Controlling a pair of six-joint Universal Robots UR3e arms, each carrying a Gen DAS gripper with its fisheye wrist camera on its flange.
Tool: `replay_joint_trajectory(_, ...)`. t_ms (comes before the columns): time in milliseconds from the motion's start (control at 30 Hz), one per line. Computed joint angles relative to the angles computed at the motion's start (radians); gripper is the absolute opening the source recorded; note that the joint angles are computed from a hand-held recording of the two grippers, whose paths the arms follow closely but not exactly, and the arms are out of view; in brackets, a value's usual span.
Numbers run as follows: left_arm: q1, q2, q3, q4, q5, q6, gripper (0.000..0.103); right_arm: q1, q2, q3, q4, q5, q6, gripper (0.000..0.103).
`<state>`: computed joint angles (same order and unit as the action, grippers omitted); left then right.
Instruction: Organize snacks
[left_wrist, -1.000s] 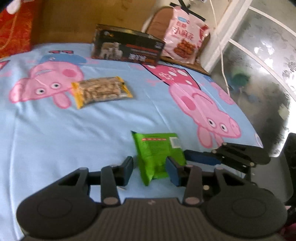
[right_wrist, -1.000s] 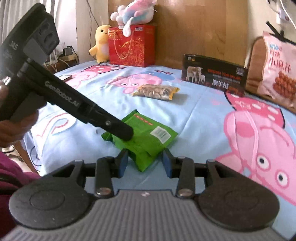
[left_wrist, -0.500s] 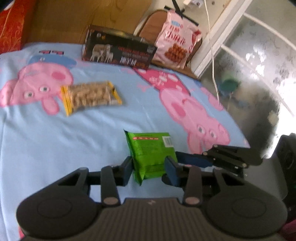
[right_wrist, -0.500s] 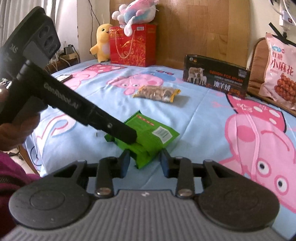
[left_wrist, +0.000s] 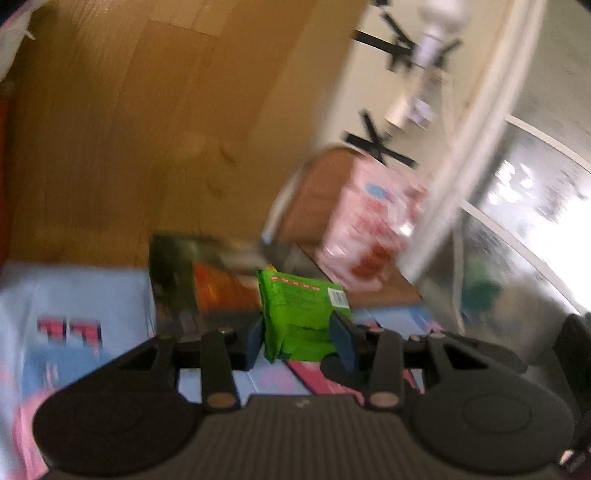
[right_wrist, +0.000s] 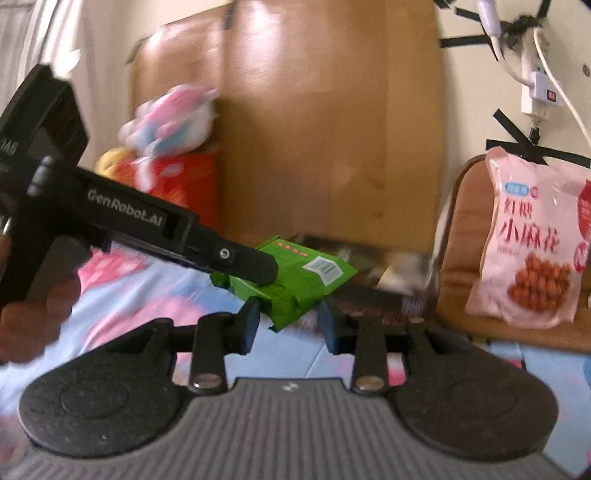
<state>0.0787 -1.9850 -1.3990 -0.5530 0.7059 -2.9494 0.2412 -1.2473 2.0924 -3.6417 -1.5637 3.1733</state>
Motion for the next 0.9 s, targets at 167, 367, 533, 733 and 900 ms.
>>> replay_joint_trajectory(167, -0.087, -0.289, 0.410, -0.069, 0.184, -0.109, 0.047, -0.046, 0.184, -0.301, 0.164, 0.016, -0.001, 0.045)
replay_joint_trajectory(367, 0.041, -0.105, 0.104, 0.006, 0.065, -0.064, 0.049, -0.115, 0.099, -0.106, 0.024, 0.154, 0.095, 0.045)
replay_joint_trajectory(533, 0.269, 0.219, -0.300, -0.348, -0.095, 0.277, 0.050, -0.202, -0.115, 0.338, -0.048, 0.476, 0.037, 0.045)
replay_joint_trajectory(733, 0.345, 0.330, -0.483, -0.479, -0.059, 0.353, 0.055, 0.013, -0.066, 0.348, -0.028, 0.312, -0.008, 0.046)
replay_joint_trajectory(900, 0.318, 0.345, -0.605, -0.344, -0.056, 0.314, 0.053, 0.096, -0.040, 0.193, 0.158, 0.230, -0.022, 0.050)
